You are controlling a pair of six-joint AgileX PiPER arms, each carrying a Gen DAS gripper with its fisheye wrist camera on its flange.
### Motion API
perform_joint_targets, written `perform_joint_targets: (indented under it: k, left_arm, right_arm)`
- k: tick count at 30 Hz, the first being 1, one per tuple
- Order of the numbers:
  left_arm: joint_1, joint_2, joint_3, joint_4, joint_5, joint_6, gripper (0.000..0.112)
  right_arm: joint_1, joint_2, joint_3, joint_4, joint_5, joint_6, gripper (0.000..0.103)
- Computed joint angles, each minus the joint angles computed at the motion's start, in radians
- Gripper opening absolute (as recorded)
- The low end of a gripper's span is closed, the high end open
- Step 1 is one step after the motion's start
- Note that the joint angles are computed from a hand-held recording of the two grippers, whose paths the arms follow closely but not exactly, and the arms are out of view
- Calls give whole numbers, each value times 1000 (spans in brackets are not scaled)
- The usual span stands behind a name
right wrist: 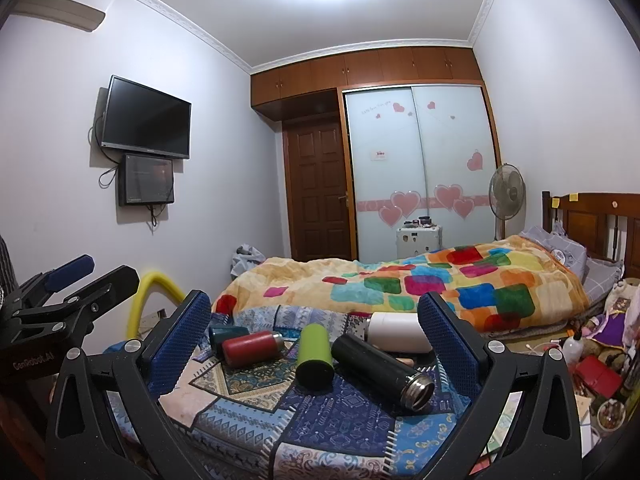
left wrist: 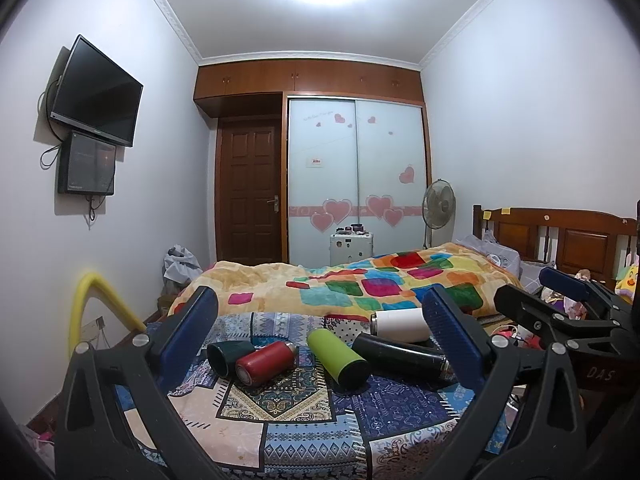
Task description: Flip cup upright
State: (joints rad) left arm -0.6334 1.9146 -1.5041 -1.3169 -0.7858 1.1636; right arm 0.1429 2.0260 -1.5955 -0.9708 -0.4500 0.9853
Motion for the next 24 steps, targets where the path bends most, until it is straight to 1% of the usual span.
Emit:
perform_joint_targets:
  k: [14, 24]
  left_arm:
    - [0, 3, 2, 7, -1, -8, 103]
    - [26, 13, 3, 13, 32, -28, 103]
  right_arm:
    - [1, 0, 1, 2, -1, 0, 103]
    - [11, 25, -36, -36, 21, 39, 103]
